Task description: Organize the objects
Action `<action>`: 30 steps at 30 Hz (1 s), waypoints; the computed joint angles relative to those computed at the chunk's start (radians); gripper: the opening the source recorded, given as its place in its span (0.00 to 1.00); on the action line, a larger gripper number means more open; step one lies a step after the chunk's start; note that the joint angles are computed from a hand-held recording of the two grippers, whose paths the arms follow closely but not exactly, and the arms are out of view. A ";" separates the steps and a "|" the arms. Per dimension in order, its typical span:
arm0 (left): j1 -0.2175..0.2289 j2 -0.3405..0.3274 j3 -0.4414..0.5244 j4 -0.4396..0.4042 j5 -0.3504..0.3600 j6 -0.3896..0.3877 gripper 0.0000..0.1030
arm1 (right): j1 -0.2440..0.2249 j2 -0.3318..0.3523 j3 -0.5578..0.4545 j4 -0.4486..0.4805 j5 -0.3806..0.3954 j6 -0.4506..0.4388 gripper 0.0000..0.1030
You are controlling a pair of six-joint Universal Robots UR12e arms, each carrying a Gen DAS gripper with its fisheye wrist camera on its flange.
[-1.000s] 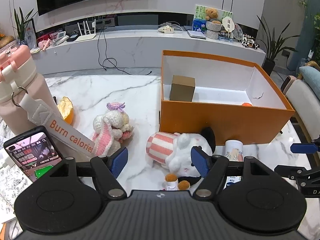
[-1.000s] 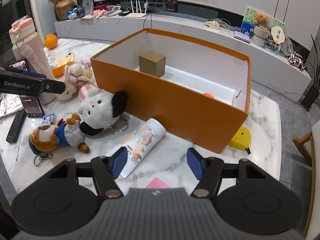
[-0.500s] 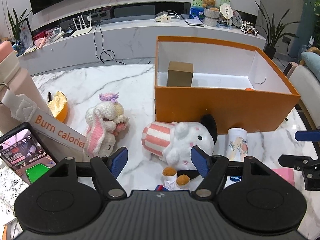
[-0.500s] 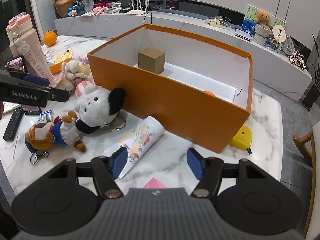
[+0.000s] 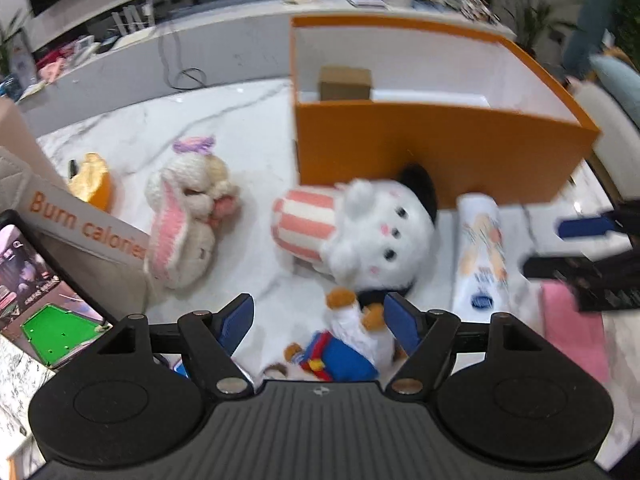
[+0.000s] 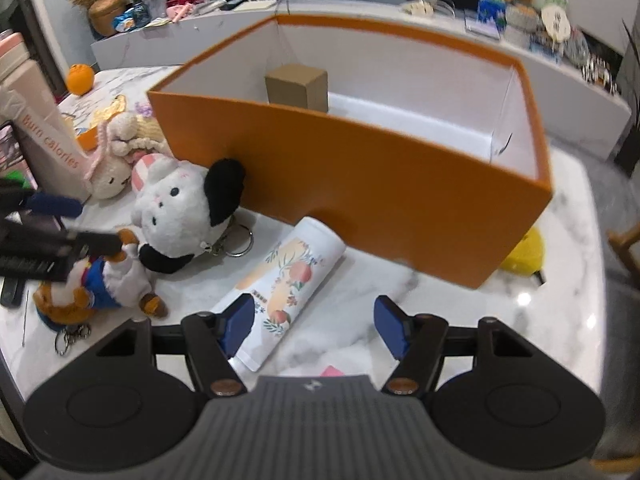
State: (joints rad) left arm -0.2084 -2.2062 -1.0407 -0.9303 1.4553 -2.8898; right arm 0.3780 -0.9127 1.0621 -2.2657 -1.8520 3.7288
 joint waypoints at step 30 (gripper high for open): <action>-0.014 -0.026 0.054 -0.263 0.084 0.235 0.83 | 0.018 0.139 -0.178 0.106 -0.090 0.021 0.63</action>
State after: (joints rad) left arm -0.2221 -2.2324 -0.9868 -1.1932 1.5396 -2.6552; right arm 0.3959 -0.7734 0.8840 -2.1601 -1.9424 3.7494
